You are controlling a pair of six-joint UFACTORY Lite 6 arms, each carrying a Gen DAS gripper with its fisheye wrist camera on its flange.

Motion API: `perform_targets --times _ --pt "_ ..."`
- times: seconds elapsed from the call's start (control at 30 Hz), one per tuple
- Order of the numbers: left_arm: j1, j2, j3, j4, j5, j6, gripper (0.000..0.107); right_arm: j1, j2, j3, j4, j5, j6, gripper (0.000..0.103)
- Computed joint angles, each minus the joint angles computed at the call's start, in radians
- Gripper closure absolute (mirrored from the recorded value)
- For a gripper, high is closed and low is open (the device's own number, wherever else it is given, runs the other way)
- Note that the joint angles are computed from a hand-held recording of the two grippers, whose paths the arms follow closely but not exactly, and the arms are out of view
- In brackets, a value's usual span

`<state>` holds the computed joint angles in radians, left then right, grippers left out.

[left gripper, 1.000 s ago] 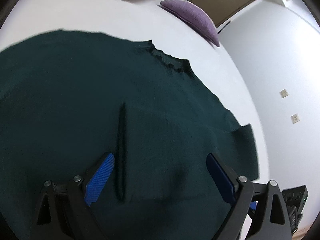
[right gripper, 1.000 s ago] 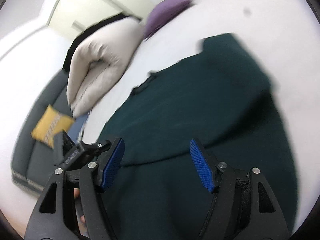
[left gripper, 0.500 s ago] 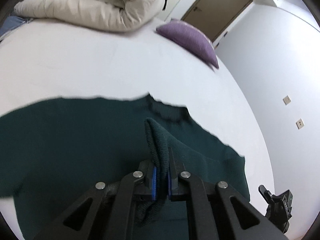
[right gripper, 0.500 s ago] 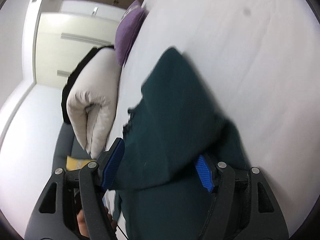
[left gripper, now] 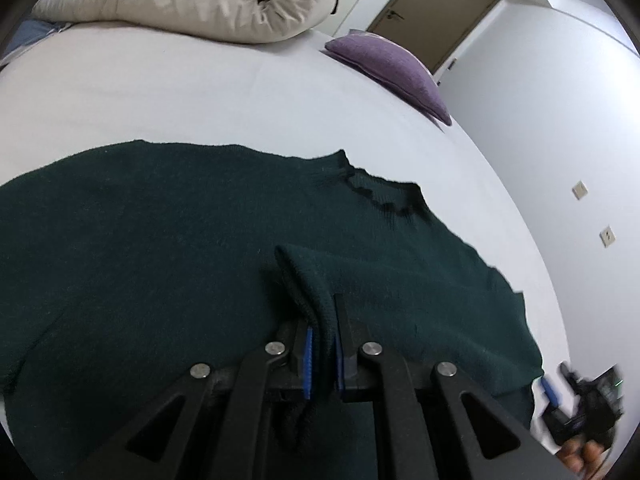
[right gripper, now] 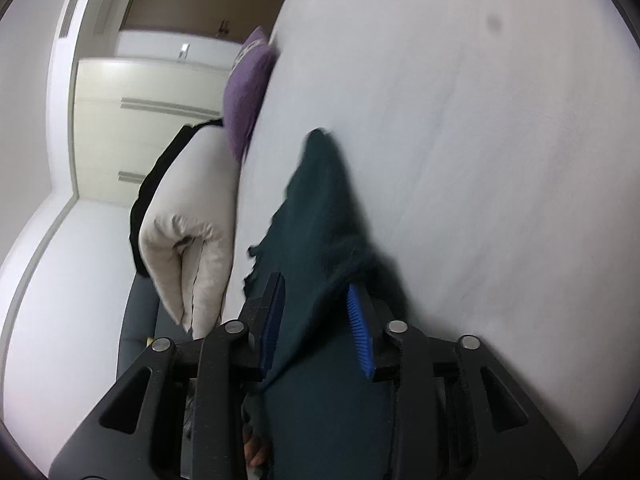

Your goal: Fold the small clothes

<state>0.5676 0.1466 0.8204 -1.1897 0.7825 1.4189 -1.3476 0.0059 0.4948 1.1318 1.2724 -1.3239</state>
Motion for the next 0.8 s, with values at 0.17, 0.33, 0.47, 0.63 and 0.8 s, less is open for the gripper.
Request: perform_targets --times 0.17,0.33,0.47,0.63,0.8 --pt "0.045 -0.035 -0.048 0.005 0.028 0.026 0.097 0.087 -0.22 0.052 -0.024 -0.114 0.103 0.071" --pt "0.048 -0.037 -0.046 0.022 0.031 0.019 0.098 0.364 -0.078 0.23 -0.019 -0.379 0.187 0.072" --pt "0.046 0.003 0.022 0.09 0.073 -0.064 0.098 0.508 0.096 0.364 -0.02 -0.509 0.243 0.072" --pt "0.04 0.109 0.16 0.17 0.141 -0.189 0.098 0.594 0.166 0.424 0.017 -0.611 0.169 0.079" --pt "0.072 0.211 0.255 0.183 0.201 -0.267 0.094 0.607 0.2 0.428 0.068 -0.689 0.068 0.098"
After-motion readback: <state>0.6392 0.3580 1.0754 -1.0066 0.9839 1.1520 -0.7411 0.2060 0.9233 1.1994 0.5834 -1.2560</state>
